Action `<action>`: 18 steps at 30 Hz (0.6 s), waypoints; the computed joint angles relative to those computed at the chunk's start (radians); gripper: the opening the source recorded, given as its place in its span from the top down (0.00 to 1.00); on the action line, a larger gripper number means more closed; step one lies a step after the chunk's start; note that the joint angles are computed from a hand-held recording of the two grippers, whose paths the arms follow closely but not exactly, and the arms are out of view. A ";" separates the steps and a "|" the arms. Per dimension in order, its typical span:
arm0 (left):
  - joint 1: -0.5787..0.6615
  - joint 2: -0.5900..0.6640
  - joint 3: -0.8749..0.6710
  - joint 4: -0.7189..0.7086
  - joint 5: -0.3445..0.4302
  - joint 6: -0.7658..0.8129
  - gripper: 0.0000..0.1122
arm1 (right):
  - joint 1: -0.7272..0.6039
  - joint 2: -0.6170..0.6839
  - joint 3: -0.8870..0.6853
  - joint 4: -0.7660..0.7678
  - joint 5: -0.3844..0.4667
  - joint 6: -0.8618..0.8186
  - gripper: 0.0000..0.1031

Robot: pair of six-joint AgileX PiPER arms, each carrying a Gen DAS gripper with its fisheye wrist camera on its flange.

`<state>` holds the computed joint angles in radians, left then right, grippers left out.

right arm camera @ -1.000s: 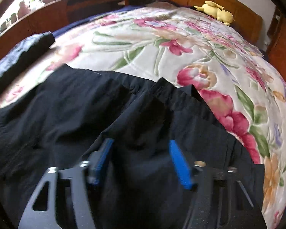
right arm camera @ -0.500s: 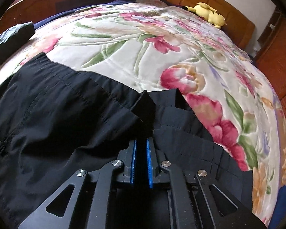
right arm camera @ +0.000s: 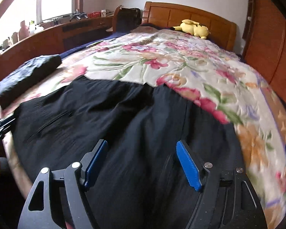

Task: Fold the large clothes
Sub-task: 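Press the folded coat flat with the open right gripper while the left gripper holds the edge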

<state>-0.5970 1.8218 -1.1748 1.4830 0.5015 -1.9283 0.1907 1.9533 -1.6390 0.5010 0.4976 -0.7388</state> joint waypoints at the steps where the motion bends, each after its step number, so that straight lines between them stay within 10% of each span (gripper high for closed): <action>1: -0.001 0.001 -0.001 -0.001 0.003 0.001 0.76 | 0.005 -0.028 0.062 0.027 -0.039 -0.035 0.26; 18: -0.029 0.010 -0.014 -0.030 0.060 0.008 0.75 | 0.010 -0.069 0.240 0.096 -0.155 -0.098 0.22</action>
